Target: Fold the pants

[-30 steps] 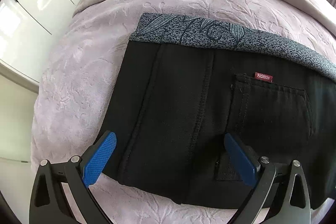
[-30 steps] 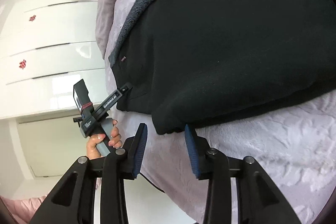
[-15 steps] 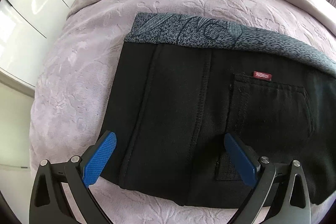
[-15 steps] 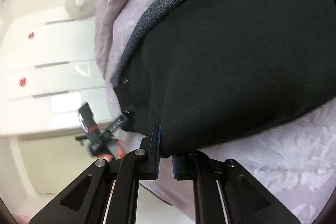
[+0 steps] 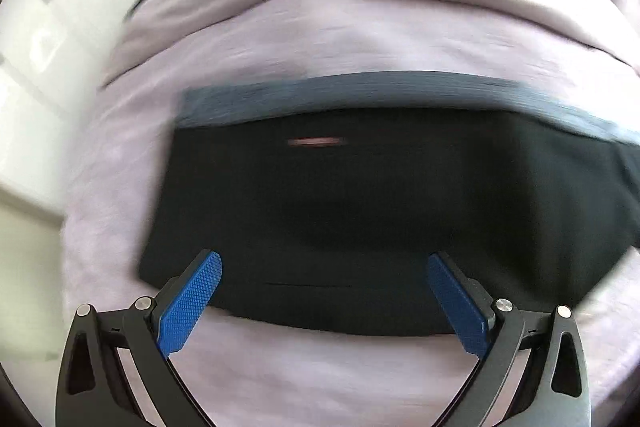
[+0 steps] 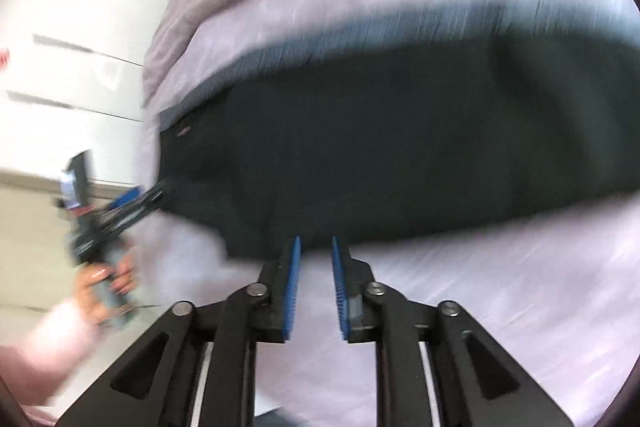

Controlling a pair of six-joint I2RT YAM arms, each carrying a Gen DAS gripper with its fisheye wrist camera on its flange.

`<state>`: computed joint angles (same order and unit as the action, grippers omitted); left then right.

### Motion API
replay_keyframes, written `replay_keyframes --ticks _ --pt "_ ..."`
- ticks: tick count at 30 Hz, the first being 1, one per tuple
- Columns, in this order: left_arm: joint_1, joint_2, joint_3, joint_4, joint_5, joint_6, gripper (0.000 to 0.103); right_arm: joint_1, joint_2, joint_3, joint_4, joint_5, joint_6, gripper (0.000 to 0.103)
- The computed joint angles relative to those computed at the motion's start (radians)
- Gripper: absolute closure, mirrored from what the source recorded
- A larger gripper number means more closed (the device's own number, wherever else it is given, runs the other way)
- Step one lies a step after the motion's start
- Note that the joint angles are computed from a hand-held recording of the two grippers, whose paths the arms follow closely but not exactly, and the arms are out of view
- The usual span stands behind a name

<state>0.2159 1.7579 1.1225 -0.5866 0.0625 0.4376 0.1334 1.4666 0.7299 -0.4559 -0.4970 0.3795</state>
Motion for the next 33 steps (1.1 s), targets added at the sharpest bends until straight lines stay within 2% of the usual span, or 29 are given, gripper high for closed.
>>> replay_keyframes --ticks 3,4,5,6,8,10,12,15,19,21,23,26,31,33 --pt "-0.146 -0.008 -0.079 0.038 0.004 -0.099 0.0 -0.035 0.07 0.072 -0.05 0.119 -0.14 0.078" --pt "-0.199 0.011 -0.107 0.069 -0.018 -0.128 0.0 -0.057 0.1 0.077 -0.054 0.158 -0.193 0.078" --pt "-0.245 0.033 -0.141 0.116 -0.066 -0.138 0.0 -0.031 0.132 0.078 -0.043 0.199 -0.19 0.078" --pt "-0.27 0.045 -0.173 0.163 -0.105 -0.14 0.0 -0.039 0.16 0.059 -0.025 0.217 -0.215 0.078" --pt "-0.248 0.053 -0.213 0.227 -0.066 -0.141 0.0 -0.074 0.136 -0.028 0.071 0.182 -0.25 0.078" --pt "-0.211 0.083 -0.163 0.162 -0.024 -0.156 0.0 -0.093 0.109 -0.059 0.083 0.172 -0.264 0.078" --pt "-0.207 0.088 -0.126 0.115 -0.049 -0.141 0.0 -0.13 0.092 -0.069 0.065 0.16 -0.292 0.078" --pt "-0.205 0.064 -0.077 0.061 -0.092 -0.124 0.0 -0.211 0.107 -0.022 -0.035 0.112 -0.329 0.078" --pt "-0.183 0.053 0.025 0.045 -0.04 -0.132 0.0 -0.271 0.069 0.066 -0.189 0.086 -0.38 0.078" --pt "-0.198 0.112 0.103 0.083 -0.07 -0.143 0.0 -0.263 0.066 0.111 -0.209 0.045 -0.38 0.078" --pt "-0.213 0.191 0.174 0.132 -0.129 -0.174 0.0 -0.222 0.121 0.173 -0.179 0.015 -0.339 0.078" --pt "-0.197 0.334 0.281 0.15 -0.184 -0.239 0.0 -0.123 0.233 0.279 -0.103 0.008 -0.284 0.078" --pt "-0.134 0.489 0.47 0.069 -0.163 -0.31 0.0 0.042 0.49 0.503 -0.07 0.062 -0.193 0.078" --pt "-0.121 0.522 0.523 0.043 -0.181 -0.323 0.0 0.044 0.542 0.52 -0.035 0.081 -0.162 0.078"
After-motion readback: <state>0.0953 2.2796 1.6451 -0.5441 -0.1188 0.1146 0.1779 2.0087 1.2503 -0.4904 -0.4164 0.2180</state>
